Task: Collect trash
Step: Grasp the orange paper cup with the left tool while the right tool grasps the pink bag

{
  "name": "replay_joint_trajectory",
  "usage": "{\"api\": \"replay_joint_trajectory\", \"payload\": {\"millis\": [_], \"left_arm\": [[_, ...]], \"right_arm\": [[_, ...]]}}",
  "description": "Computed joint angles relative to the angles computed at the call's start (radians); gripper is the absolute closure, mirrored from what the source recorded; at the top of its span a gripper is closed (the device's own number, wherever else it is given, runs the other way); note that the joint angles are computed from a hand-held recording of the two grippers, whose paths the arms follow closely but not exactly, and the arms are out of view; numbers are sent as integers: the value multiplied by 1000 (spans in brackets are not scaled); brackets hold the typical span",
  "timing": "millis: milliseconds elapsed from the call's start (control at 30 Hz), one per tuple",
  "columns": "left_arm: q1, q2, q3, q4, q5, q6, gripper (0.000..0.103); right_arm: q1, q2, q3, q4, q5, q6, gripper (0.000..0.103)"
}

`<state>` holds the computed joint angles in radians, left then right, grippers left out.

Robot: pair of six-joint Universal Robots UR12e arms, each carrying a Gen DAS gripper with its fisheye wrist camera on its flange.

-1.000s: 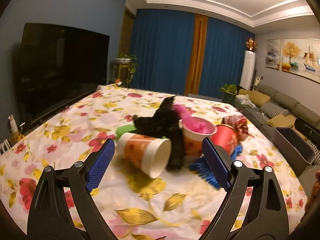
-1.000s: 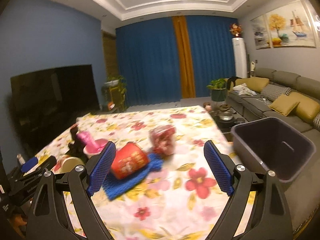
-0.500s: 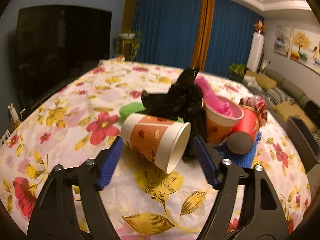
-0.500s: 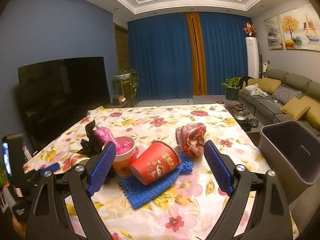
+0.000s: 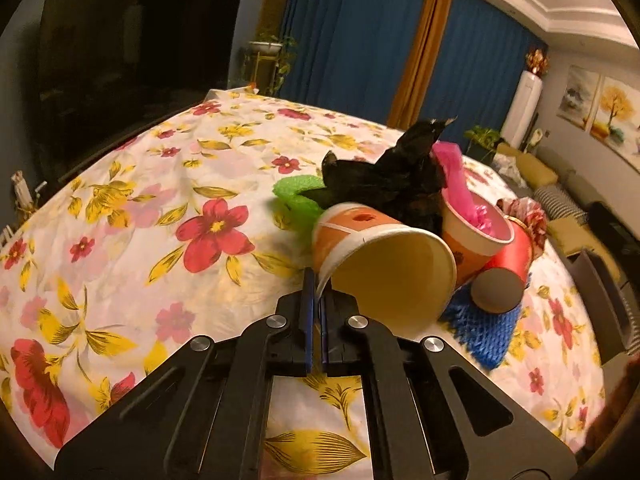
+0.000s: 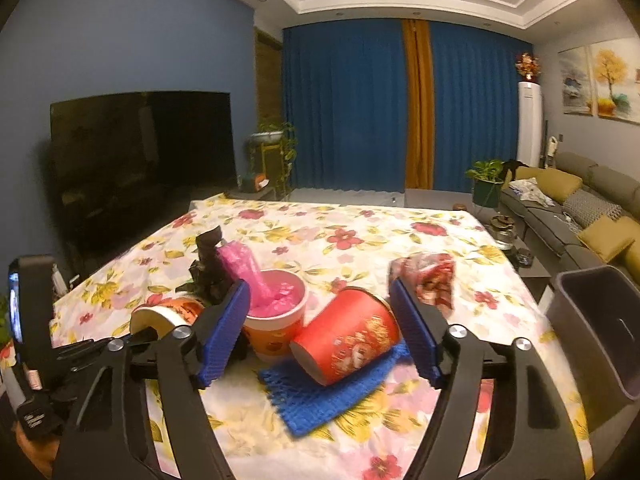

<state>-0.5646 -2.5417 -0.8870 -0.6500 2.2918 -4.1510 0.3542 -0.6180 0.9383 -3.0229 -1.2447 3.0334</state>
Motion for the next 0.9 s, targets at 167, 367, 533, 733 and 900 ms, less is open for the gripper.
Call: {"api": "replay_joint_trajectory", "payload": {"millis": [167,367,533,733,900], "left_arm": [[-4,17,-41,86,33,-5,102],[0,32,-54,174,79,19,102],[5,25,-48,184,120,23,102],[9,23,-60,207,89,32,101],[10,22,-62,218,77,42,102]], "right_arm": [[16,40,-67,43,4,-37,44],[31,88,-156,120,11,-65,48],[41,128,-233,193,19,-88,51],[48,169,-313,298,21,-116,78],[42,163,-300,279,40,-114,98]]}}
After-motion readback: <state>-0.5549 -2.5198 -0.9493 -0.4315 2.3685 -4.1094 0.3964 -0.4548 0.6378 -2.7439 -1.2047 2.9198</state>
